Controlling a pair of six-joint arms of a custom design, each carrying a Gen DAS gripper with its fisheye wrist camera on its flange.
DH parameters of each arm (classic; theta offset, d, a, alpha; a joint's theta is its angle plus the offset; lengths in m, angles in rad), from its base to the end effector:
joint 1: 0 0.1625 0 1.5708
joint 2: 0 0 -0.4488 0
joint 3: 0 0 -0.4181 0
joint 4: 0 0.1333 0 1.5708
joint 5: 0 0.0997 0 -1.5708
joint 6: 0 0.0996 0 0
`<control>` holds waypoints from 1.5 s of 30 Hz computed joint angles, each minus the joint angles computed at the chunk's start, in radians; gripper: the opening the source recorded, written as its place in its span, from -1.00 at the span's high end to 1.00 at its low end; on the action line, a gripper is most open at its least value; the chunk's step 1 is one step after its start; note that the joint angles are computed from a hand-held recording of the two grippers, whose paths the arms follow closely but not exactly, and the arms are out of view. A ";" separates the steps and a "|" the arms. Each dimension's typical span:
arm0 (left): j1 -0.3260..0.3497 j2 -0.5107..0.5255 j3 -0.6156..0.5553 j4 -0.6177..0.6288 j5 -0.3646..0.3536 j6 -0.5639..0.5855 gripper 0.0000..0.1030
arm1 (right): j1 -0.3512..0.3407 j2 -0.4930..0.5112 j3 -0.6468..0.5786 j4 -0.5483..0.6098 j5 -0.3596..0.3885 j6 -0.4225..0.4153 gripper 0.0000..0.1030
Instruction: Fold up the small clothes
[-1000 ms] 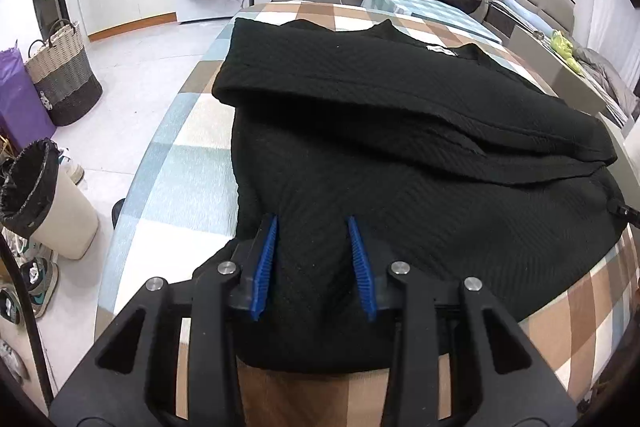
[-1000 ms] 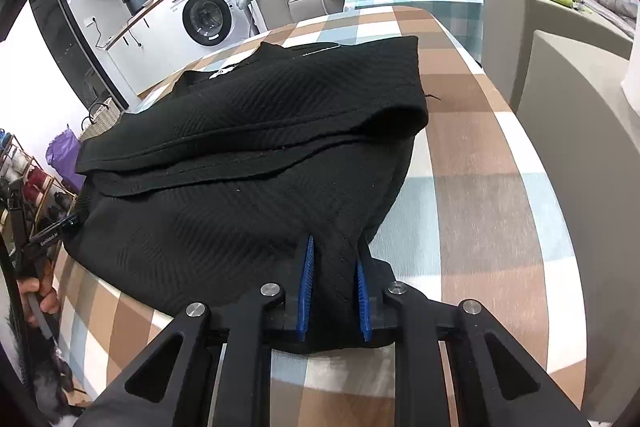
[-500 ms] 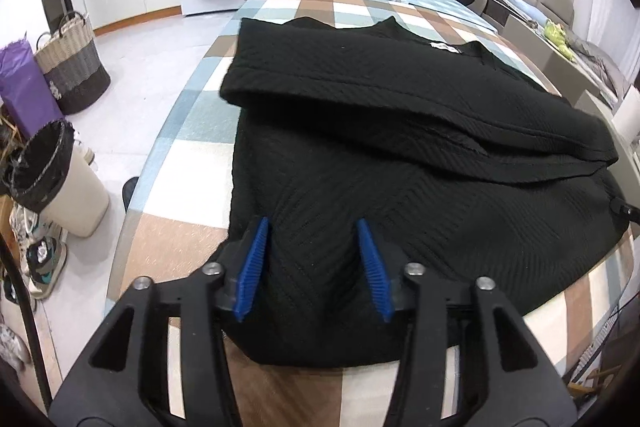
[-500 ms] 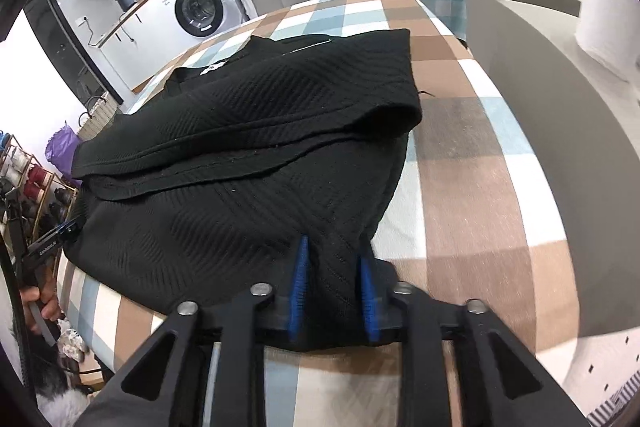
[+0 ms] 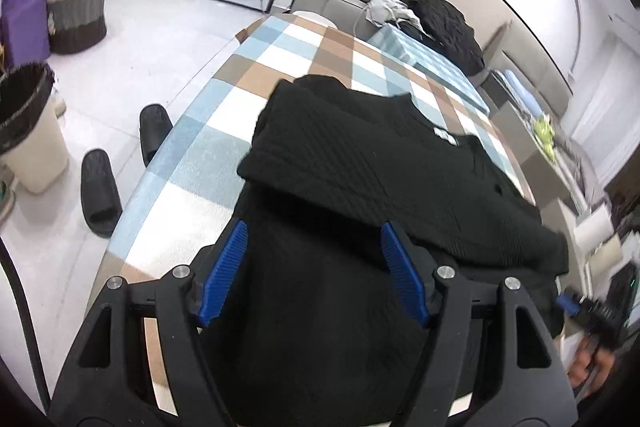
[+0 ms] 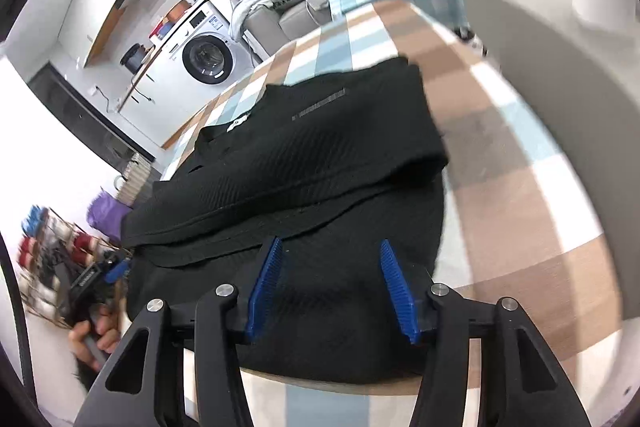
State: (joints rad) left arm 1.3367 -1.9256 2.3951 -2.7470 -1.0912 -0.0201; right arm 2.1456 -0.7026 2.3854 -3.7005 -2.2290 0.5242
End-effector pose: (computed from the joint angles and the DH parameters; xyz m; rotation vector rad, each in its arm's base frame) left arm 0.0931 -0.3822 0.3917 0.0442 2.5876 -1.0229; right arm 0.2889 -0.3129 0.0091 -0.1379 -2.6419 0.9816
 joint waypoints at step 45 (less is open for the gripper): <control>0.062 0.278 -0.243 -0.064 -0.176 0.061 0.90 | -0.210 -0.016 -0.046 -0.226 0.202 -0.097 0.90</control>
State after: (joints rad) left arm 1.3986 -1.6475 2.1523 -2.8115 -1.2671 0.0414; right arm 1.9360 -0.7191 2.3391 -3.9261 -2.0275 0.4273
